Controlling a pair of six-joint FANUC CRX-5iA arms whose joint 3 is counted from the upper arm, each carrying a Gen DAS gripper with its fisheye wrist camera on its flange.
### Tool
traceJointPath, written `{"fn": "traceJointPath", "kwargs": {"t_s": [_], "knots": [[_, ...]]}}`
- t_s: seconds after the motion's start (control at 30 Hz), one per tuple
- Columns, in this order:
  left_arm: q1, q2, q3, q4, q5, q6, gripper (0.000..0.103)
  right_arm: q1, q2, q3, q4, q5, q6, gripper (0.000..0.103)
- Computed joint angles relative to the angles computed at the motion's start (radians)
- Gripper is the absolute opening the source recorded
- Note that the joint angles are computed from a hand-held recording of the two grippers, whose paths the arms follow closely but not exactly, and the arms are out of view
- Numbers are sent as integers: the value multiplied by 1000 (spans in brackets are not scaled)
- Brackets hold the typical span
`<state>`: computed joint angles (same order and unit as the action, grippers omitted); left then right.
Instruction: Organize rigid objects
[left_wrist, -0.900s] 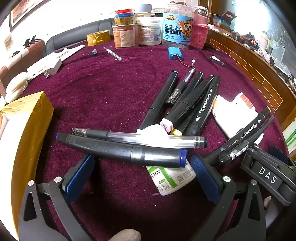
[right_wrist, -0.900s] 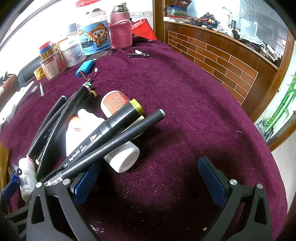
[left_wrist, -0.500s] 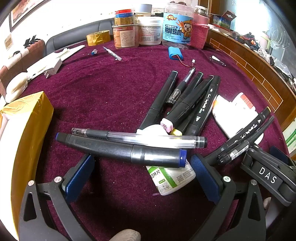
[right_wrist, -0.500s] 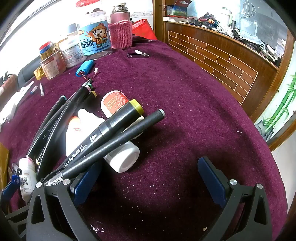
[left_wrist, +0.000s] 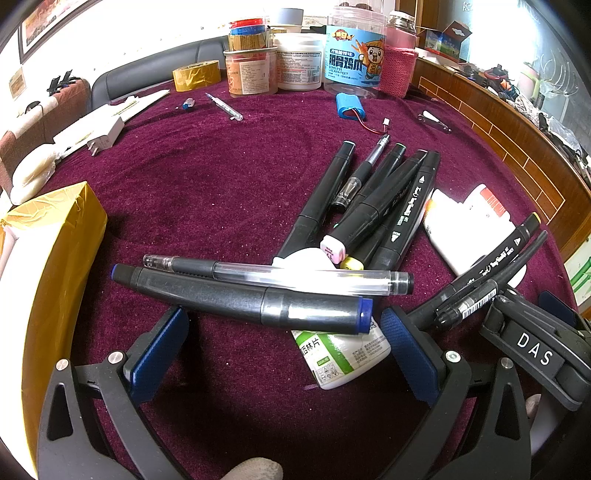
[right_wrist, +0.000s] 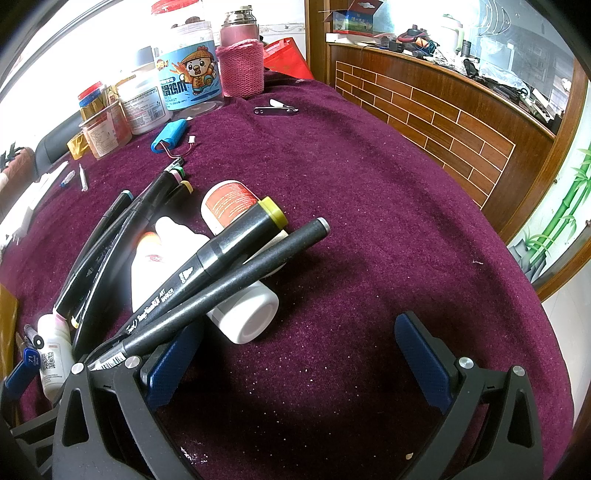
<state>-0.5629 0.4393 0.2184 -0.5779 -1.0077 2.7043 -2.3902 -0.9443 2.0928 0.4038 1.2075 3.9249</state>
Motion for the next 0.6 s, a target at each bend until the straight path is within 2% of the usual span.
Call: {"fn": "traceJointPath", "kwargs": {"t_s": [0.43, 0.6], "knots": [[0, 0, 0, 0, 0, 0, 103, 0, -1, -1, 0, 1, 0, 101], [-7, 8, 14, -11, -26, 20, 103, -1, 2, 2, 0, 0, 1, 101]]}}
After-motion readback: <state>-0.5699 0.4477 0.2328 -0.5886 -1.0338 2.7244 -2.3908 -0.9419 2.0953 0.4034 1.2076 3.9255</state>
